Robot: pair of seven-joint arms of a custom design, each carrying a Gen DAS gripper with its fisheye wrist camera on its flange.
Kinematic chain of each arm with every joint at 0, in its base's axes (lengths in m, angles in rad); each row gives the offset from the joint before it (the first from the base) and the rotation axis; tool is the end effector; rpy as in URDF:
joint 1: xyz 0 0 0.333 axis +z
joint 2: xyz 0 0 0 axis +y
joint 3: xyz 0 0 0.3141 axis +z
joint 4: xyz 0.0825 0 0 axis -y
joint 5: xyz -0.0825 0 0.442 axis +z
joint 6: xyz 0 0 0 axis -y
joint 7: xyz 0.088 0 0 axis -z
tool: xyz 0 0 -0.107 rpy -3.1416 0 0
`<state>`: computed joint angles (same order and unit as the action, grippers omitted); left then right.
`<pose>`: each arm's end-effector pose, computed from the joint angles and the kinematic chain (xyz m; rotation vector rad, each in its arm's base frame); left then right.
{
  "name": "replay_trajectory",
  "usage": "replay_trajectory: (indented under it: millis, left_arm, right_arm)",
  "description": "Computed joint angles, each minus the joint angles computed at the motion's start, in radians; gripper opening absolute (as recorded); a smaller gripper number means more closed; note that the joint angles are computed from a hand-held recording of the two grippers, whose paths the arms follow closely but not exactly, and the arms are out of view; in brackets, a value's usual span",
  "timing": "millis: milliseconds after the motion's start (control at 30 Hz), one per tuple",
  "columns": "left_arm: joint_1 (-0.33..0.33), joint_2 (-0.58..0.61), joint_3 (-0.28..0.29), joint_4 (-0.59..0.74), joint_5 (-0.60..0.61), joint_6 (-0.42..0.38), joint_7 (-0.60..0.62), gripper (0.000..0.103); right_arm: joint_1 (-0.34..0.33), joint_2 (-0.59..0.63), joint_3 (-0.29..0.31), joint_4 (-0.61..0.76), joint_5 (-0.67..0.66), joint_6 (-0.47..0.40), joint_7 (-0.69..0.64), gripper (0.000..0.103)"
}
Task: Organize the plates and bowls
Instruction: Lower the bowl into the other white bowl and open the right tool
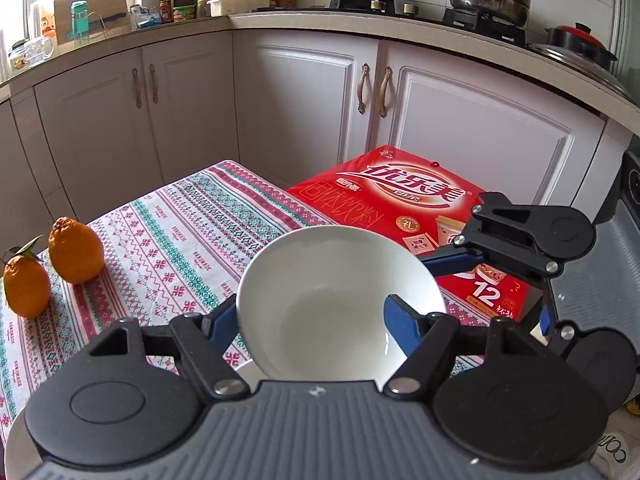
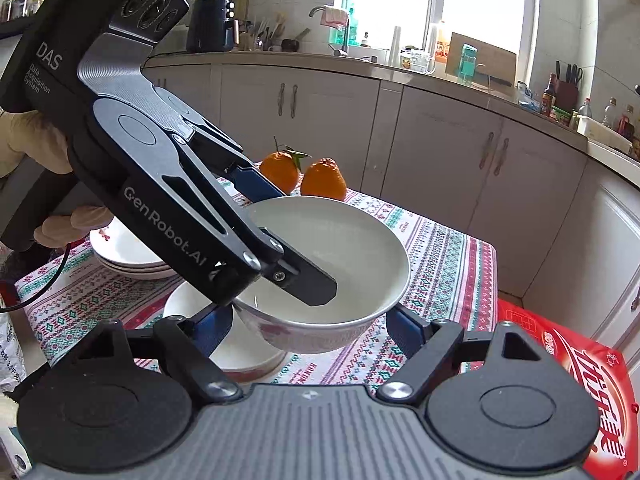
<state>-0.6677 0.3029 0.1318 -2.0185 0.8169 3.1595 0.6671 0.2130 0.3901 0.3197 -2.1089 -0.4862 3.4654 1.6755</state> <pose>0.5409 -0.4024 0.3392 -1.3315 2.1897 -0.9973 0.5428 0.3703 0.3097 -2.0770 0.7413 -0.5189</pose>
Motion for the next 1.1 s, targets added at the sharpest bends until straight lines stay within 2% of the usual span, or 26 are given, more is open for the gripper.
replay_trajectory:
  millis: [67, 133, 233, 367, 533, 1000, 1100]
  left_arm:
    - [-0.063, -0.016, 0.074, -0.020, 0.060, 0.006, -0.084, 0.075]
    - [-0.101, -0.030, 0.121, -0.036, 0.135, 0.005, -0.175, 0.075]
    - [-0.118, -0.046, 0.151, -0.056, 0.233, 0.003, -0.292, 0.075]
    - [-0.114, -0.054, 0.157, -0.070, 0.335, -0.009, -0.416, 0.075]
    - [-0.066, -0.044, 0.120, -0.071, 0.398, -0.001, -0.494, 0.075]
    - [0.121, -0.020, -0.068, -0.056, 0.448, -0.012, -0.522, 0.075]
    - [0.146, -0.016, -0.094, -0.052, 0.463, -0.016, -0.532, 0.075]
  right_arm:
    - [-0.014, 0.008, 0.021, 0.006, -0.021, -0.004, 0.008, 0.087]
    - [-0.047, 0.024, 0.061, 0.024, -0.058, -0.020, 0.027, 0.087]
    - [-0.099, 0.048, 0.123, 0.039, -0.105, -0.041, 0.042, 0.087]
    - [-0.139, 0.078, 0.182, 0.054, -0.121, -0.070, 0.027, 0.087]
    - [-0.158, 0.108, 0.222, 0.068, -0.081, -0.100, -0.019, 0.087]
    - [-0.214, 0.147, 0.306, 0.069, 0.061, -0.144, -0.165, 0.087]
    - [-0.208, 0.147, 0.304, 0.068, 0.089, -0.147, -0.188, 0.087]
